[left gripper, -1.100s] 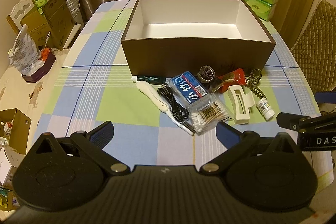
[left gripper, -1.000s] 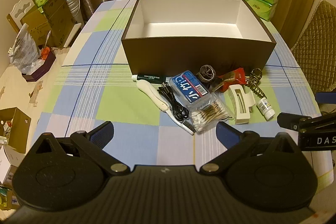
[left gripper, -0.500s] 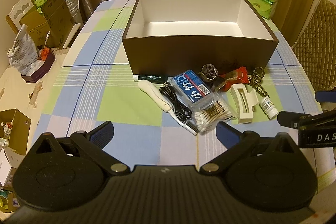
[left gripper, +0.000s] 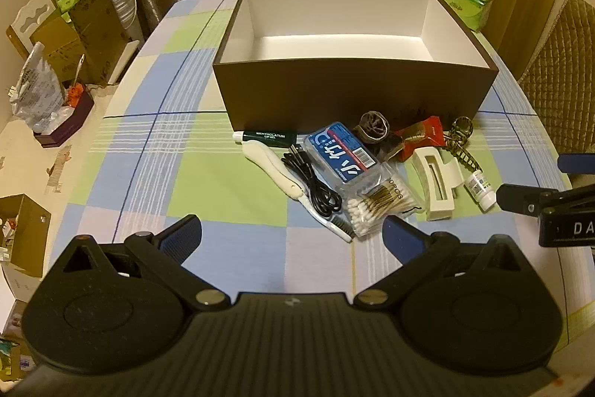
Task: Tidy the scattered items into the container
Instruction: 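Move both tools toward the scattered items in front of the box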
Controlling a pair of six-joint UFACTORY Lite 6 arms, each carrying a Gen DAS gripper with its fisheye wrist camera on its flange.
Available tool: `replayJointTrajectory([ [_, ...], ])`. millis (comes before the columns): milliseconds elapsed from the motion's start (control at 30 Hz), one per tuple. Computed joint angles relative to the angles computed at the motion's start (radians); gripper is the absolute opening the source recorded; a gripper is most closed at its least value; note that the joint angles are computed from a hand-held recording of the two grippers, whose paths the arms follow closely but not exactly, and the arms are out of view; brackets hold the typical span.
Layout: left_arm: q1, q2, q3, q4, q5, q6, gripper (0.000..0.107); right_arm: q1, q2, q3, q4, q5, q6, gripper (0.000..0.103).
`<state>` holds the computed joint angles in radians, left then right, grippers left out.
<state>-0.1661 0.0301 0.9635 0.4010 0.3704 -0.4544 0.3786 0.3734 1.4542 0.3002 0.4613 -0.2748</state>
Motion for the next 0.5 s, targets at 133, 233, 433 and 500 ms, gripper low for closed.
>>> replayJointTrajectory([
  [133,0.012,0.019,-0.001,-0.013,-0.022,0.015,0.102,-0.009,0.012,-0.005,-0.013,-0.019,-0.007,0.101],
  [233,0.018,0.027,-0.003,-0.002,-0.036,0.014,0.102,-0.017,0.025,0.000,0.006,-0.021,-0.031,0.101],
  [433,0.023,0.046,0.002,0.007,-0.054,0.012,0.102,-0.026,0.055,0.003,0.062,-0.031,-0.104,0.098],
  [500,0.027,0.058,0.005,0.005,-0.058,0.017,0.102,-0.034,0.075,0.011,0.093,-0.022,-0.141,0.087],
])
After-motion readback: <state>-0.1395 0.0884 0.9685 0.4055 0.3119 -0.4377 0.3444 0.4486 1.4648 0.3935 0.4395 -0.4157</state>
